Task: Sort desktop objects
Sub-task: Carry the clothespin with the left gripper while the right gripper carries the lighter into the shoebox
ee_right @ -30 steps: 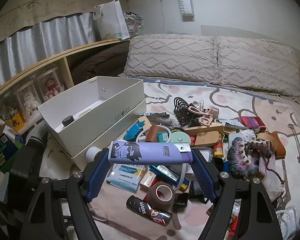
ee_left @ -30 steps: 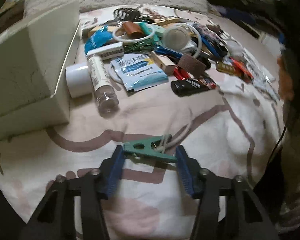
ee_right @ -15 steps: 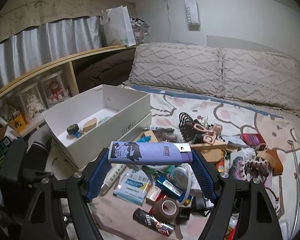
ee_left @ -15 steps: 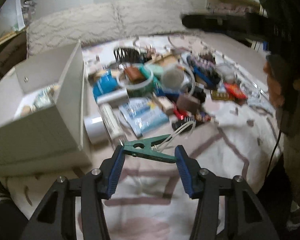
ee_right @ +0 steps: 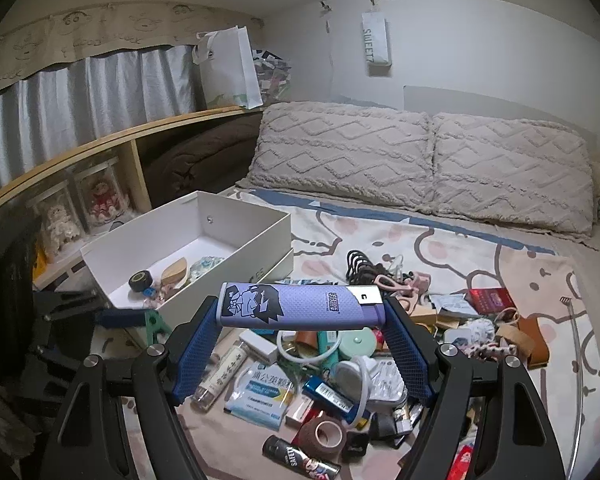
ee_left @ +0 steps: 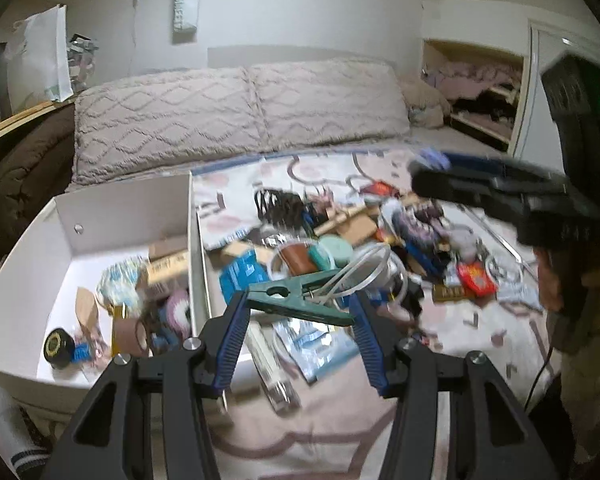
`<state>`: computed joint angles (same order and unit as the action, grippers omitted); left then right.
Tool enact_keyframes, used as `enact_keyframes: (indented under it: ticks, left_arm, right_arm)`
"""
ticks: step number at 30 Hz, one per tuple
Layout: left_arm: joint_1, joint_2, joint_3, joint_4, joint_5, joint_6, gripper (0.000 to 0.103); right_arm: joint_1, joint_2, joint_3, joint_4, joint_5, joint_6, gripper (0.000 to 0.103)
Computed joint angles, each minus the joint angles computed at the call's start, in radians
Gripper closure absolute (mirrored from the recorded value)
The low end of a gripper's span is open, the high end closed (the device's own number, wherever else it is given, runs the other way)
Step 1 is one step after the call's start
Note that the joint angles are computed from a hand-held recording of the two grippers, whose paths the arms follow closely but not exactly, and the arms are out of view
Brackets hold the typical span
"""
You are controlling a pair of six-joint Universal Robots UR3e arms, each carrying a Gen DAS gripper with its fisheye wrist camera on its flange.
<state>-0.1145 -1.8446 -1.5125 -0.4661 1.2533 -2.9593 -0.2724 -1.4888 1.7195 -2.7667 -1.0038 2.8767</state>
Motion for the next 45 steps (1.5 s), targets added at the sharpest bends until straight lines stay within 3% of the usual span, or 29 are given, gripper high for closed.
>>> enact_keyframes:
  ticks: [9, 28, 36, 45]
  left_arm:
    - [0.011, -0.133, 0.225, -0.062, -0.005, -0.074, 0.052]
    - [0.057, -0.278, 0.49, -0.137, 0.027, -0.186, 0.052]
    - [0.098, -0.253, 0.437, -0.085, 0.067, -0.176, 0.052]
    - [0.207, -0.182, 0.288, -0.016, 0.035, -0.182, 0.052]
  right_arm:
    - [0.036, 0.079, -0.08, -0.029, -0.053, 0.044, 0.023]
    - [0.116, 0.351, -0.489, 0.053, -0.142, 0.166, 0.023]
    - [0.189, 0.483, -0.706, 0.166, -0.183, 0.163, 0.023]
    - [0.282, 0.604, -0.897, 0.291, -0.168, 0.098, 0.023]
